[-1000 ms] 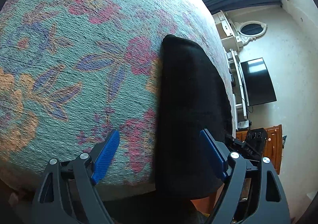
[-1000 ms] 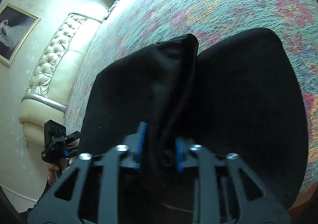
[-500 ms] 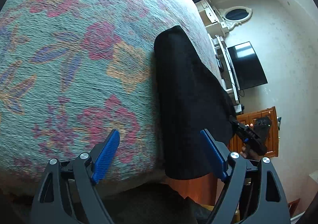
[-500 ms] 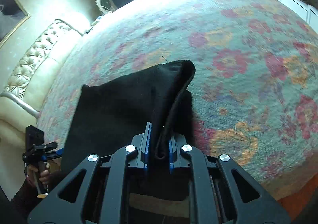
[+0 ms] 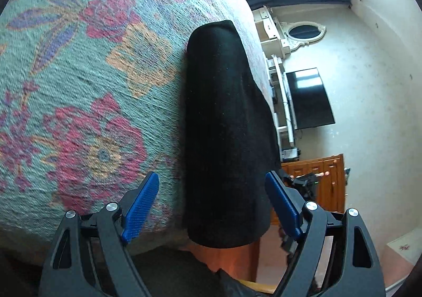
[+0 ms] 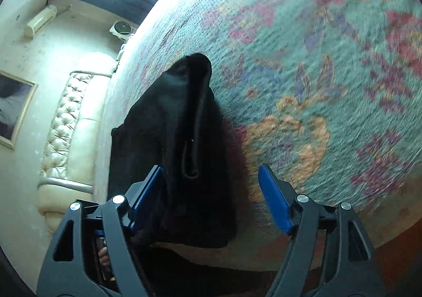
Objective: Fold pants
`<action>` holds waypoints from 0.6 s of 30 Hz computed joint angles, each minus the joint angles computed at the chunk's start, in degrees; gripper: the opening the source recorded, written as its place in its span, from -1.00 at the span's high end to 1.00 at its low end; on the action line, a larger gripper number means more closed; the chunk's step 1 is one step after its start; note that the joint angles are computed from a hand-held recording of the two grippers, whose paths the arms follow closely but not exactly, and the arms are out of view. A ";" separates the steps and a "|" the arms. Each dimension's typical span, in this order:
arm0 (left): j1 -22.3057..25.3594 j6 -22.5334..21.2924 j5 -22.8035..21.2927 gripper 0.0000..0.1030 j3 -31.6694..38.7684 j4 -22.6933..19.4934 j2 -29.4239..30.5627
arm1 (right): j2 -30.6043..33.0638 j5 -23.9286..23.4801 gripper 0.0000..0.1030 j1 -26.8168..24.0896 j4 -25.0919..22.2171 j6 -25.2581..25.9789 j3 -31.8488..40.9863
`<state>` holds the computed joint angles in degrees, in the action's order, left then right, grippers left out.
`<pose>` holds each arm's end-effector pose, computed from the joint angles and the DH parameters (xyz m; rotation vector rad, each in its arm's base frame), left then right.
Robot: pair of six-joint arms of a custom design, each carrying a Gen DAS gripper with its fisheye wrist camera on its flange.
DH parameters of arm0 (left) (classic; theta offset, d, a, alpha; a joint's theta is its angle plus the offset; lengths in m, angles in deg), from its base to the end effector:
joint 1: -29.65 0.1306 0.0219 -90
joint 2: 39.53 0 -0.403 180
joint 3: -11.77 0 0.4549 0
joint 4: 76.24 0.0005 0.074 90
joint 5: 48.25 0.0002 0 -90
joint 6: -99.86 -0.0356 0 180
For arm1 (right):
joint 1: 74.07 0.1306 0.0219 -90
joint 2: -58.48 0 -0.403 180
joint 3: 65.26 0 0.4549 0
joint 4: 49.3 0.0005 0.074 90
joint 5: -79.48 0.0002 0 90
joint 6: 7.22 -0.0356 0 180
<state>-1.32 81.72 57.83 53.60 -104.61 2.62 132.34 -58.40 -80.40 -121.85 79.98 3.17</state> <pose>0.2286 -0.1493 0.3464 -0.6378 2.2754 -1.2984 0.3834 -0.0165 0.3789 0.0882 2.6758 1.1781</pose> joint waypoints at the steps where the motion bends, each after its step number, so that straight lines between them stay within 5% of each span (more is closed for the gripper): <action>1: 0.01 0.55 0.44 -0.57 -0.34 0.81 -0.10 | 0.40 -3.00 -0.44 -0.74 -0.26 -0.33 -0.83; 5: 0.39 1.69 2.39 -0.57 -0.69 3.52 1.00 | 1.24 -9.70 -0.60 -0.65 -0.63 1.45 -2.45; 8: 0.58 3.86 5.36 -0.57 -1.49 8.72 2.61 | 1.94 -10.68 -0.64 1.16 -3.24 5.89 -2.13; 15: 2.22 3.93 7.16 -0.65 -0.34 9.19 5.66 | 0.44 -9.69 -0.66 3.05 -0.34 4.51 -3.05; 16: 2.01 3.62 6.61 -0.58 0.32 7.98 6.11 | 0.30 -9.20 -0.57 3.21 -0.04 4.52 -3.07; 18: 0.68 -0.11 3.87 -0.10 3.40 0.52 8.32 | 0.17 -6.79 -0.27 3.17 -0.23 5.86 -3.15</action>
